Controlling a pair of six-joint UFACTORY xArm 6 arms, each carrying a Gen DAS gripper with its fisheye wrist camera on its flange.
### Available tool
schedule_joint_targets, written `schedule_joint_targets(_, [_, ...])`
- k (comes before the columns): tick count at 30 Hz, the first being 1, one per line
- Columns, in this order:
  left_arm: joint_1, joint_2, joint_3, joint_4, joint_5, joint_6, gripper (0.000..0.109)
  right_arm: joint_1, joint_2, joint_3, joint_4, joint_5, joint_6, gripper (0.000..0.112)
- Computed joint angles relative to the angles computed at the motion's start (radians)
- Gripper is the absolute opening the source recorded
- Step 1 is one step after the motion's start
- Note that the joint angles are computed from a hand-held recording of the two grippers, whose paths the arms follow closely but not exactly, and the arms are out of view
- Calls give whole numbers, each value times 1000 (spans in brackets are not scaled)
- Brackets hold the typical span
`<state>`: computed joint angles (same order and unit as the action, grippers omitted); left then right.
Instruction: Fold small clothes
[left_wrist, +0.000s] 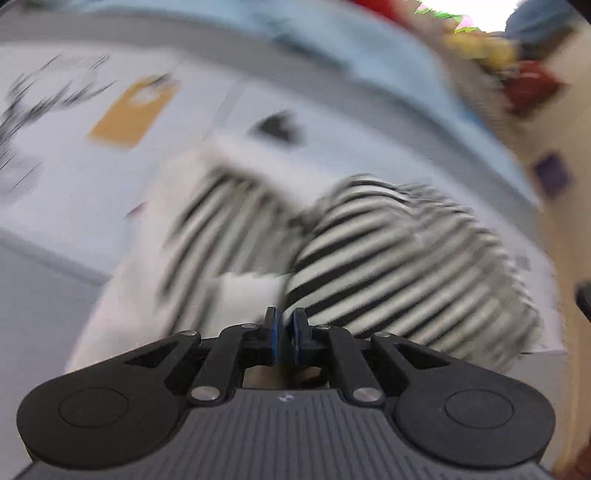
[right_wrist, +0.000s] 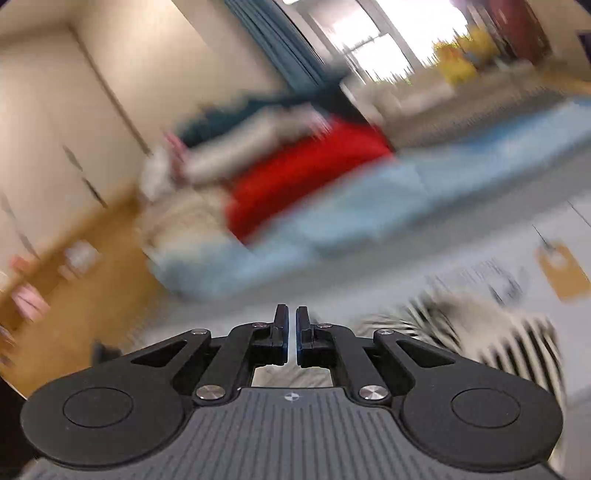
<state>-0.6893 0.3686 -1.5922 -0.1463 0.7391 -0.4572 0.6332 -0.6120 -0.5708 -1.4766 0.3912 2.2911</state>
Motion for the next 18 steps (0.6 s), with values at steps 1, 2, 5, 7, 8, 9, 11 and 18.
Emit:
schedule_joint_targets(1, [7,-3,6,2,2,-20,8,-3,2,13,102,16,-52,6])
schedule_joint_targets(2, [13,-7,11,-6,-5,-25,15,-11,-4,26,169,28,-63,7])
schedule_joint_targets(5, [10,-37,56,-23,-95,-26,36,-11,-24,61,347,129,-55,10])
schedule_joint_targets(7, [5,-43,66,-73,-147,-14,46,-6,-16,71,438,173,-80,15])
schedule_joint_targets(8, [2,-47,76,-113,-179,0,48,-19,-15,84,464,157,-68,19])
schedule_joint_targets(9, [1,-46,76,-159,-201,18,48,-23,-3,95,455,130,-13,23])
schedule_joint_targets(11, [-6,-37,66,-264,-217,48,50,-68,8,123,442,31,77,29])
schedule_joint_targets(18, [-1,60,-25,-599,-29,123,53,-91,144,82,452,-93,213,41])
